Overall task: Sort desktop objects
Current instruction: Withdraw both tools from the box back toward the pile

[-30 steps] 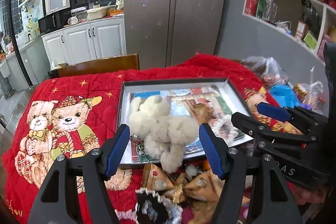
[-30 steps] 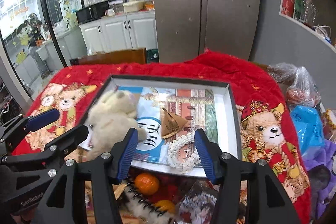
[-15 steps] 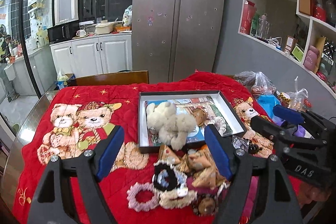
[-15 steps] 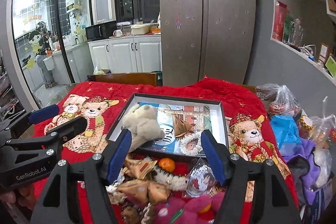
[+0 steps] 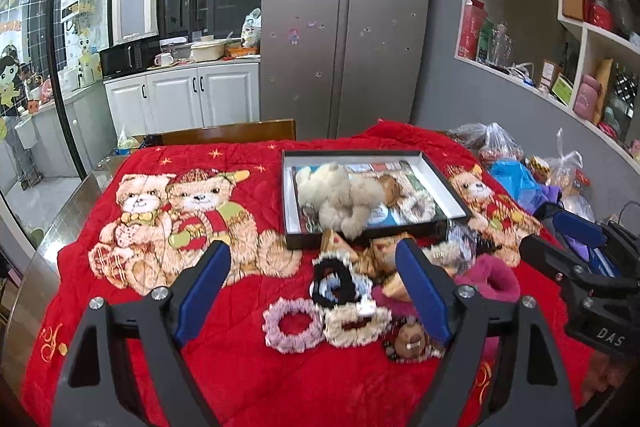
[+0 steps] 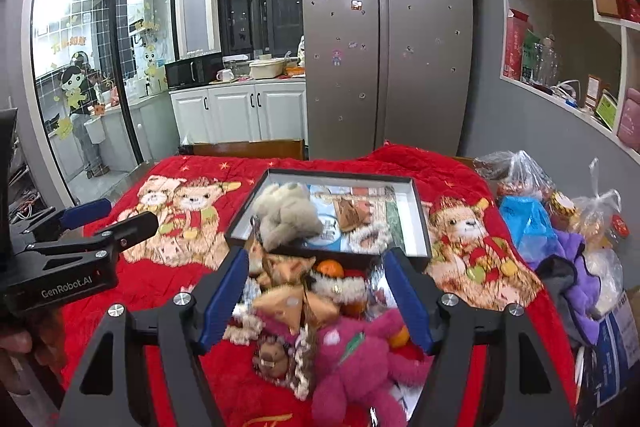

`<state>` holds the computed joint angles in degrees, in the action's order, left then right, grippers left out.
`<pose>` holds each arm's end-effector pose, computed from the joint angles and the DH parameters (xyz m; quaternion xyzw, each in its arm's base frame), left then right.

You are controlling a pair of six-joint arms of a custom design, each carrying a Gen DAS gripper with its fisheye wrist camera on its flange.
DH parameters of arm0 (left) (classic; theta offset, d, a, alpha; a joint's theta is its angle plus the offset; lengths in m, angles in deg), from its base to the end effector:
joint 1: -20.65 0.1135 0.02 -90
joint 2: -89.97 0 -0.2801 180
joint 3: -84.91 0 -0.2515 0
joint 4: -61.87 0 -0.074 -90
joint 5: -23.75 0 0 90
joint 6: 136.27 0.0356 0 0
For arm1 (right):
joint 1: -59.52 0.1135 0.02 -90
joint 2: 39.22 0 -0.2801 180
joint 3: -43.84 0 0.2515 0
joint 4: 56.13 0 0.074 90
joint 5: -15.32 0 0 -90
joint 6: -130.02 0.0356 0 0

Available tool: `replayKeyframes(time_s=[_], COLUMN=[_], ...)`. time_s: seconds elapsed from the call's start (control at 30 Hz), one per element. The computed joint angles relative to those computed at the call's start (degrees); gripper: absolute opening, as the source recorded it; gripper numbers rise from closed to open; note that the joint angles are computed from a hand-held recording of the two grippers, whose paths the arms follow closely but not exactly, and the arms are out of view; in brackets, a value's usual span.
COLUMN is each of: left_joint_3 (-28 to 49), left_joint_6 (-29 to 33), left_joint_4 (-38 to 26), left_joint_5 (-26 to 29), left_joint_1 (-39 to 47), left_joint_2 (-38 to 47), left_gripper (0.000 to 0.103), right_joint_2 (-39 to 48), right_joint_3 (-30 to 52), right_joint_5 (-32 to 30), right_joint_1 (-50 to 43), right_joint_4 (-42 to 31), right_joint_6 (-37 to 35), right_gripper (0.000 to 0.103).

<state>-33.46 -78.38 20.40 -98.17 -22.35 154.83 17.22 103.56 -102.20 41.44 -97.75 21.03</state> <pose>0.1783 -0.1405 0.2796 -0.0212 0.8933 -0.0245 0.4482 0.1943 -0.0461 0.2958 -0.1106 0.8734 0.0685 0.4693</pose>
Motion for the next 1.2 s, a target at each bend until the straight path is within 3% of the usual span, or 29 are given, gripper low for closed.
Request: replayKeyframes(time_s=[0.13,0.3,0.47,0.73,1.2], left_joint_3=[-6.15,-12.49,-15.05,-13.10,-10.32], left_joint_6=[-4.66,-8.17,-9.94,-7.86,-3.17], left_joint_4=[2.71,6.47,9.84,13.29,21.79], left_joint_5=[-0.65,1.10,2.81,3.19,10.18], left_joint_1=[-2.90,-4.17,-4.81,-5.11,0.08], left_joint_2=[-0.84,0.57,3.26,9.13,21.77], left_gripper=[0.086,0.086,0.086,0.086,0.086], right_joint_2=[-2.90,-1.71,1.78,3.93,14.36], right_joint_3=[-5.47,-10.42,-12.92,-12.70,-12.08], right_joint_5=[2.10,-3.27,-4.01,-3.72,-1.05], right_joint_1=[-1.97,-8.62,-12.12,-10.87,-8.46], right_joint_4=[0.79,0.67,1.56,3.14,9.41], right_joint_6=[-2.50,-5.96,-9.14,-8.83,-7.48], right_gripper=[0.074,0.074,0.074,0.074,0.074])
